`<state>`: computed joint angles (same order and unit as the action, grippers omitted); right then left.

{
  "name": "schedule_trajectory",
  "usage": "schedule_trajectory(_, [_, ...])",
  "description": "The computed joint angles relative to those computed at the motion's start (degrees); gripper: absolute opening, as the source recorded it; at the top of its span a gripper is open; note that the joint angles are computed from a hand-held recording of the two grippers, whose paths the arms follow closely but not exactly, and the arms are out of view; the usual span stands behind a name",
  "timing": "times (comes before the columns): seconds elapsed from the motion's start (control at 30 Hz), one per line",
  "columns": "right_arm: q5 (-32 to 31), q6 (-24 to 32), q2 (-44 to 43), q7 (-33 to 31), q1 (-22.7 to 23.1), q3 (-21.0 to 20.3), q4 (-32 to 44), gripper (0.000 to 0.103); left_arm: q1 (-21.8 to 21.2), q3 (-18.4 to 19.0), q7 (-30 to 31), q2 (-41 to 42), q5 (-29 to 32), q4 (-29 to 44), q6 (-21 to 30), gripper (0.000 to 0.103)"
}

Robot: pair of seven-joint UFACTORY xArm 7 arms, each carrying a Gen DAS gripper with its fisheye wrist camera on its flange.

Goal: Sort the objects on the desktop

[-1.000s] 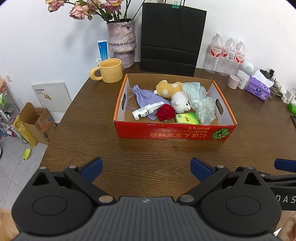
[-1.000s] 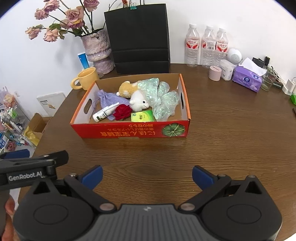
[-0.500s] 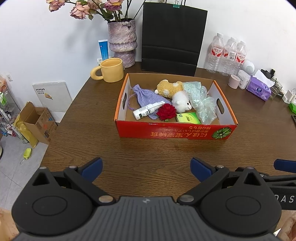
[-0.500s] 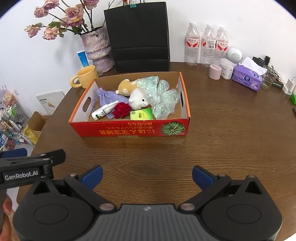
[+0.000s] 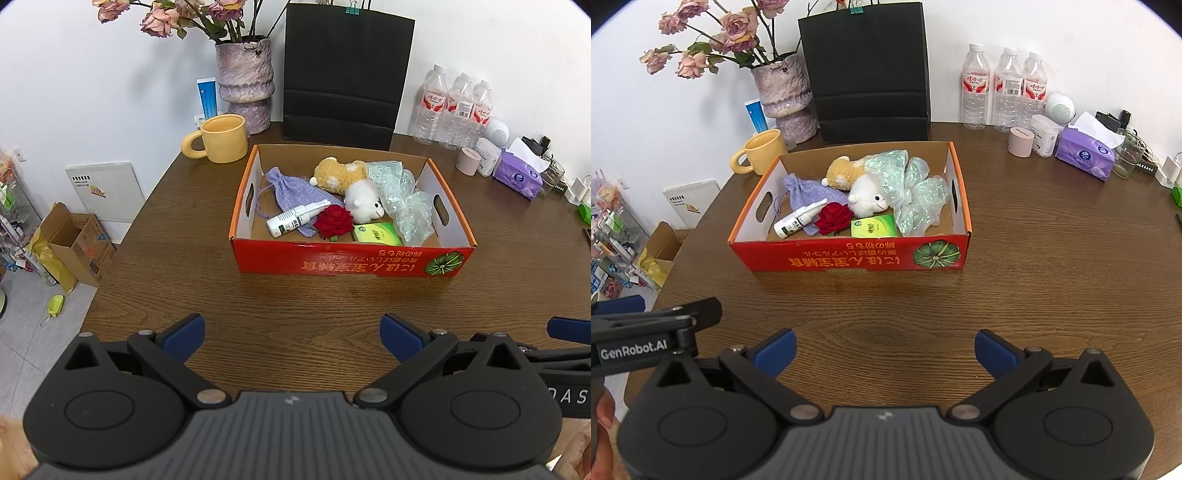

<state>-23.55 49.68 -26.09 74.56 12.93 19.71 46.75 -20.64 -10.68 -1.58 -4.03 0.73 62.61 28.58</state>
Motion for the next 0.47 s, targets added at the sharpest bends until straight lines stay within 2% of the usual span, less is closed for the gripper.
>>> schedule_trajectory(0.47, [0.06, -0.40, 0.10, 0.17, -0.06, -0.13, -0.14, 0.103, -0.03, -0.01, -0.23, 0.01, 0.26, -0.22, -0.41, 0.103])
